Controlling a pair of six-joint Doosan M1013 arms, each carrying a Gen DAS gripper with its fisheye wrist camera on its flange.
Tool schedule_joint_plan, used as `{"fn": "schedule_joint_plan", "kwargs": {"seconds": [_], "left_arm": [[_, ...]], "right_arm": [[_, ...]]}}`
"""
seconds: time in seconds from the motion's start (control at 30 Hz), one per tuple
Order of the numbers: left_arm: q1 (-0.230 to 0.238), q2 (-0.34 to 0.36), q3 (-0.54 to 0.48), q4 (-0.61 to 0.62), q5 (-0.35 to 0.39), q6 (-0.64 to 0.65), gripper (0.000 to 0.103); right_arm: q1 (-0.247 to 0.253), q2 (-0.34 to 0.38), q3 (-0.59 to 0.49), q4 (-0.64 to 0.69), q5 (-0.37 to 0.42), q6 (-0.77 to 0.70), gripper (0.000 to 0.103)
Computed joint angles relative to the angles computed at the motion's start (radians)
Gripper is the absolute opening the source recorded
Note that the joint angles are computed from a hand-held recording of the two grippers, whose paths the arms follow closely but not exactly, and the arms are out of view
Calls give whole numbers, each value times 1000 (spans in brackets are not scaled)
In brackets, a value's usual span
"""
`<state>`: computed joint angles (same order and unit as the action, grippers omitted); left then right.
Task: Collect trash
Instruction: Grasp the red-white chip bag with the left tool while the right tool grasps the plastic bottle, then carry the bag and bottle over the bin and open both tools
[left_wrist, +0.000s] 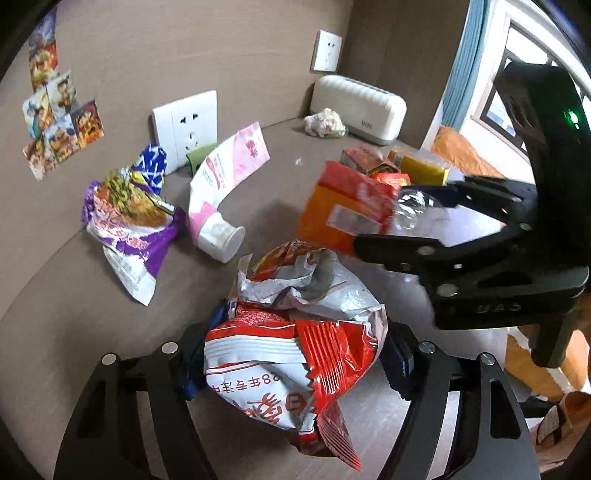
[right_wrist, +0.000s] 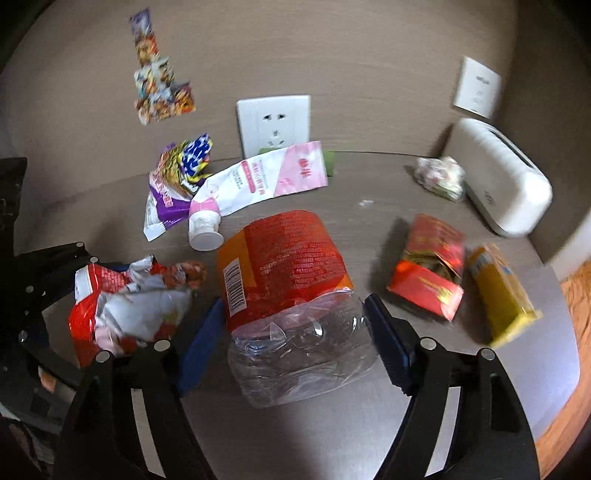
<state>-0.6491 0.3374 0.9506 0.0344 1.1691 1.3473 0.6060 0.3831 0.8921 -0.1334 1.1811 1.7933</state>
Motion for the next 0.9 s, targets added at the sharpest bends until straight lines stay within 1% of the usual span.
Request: {"fn": "schedule_joint_plan", "kwargs": {"seconds": [0.17, 0.27, 0.47, 0.63, 0.7, 0.9], "left_arm": [[-20, -1, -29, 7, 15, 22, 72], [-38, 9, -57, -12, 27, 56, 72], [-88, 59, -138, -81, 66, 179, 72], [-143, 113, -208, -138, 111, 280, 72], [-164, 135, -237, -167, 134, 306, 72], [-222, 206, -320, -249, 214, 378, 72]], "right_arm": [[-14, -77, 84, -9, -30, 127, 77], [-27, -136, 146, -21, -49, 220, 77], [-40, -256, 275, -130, -61, 440, 77], [-56, -349, 380, -201, -43, 627, 77], [-57, -382, 424, -235, -22, 697, 77], [-63, -461, 539, -285, 32, 849, 77]]}}
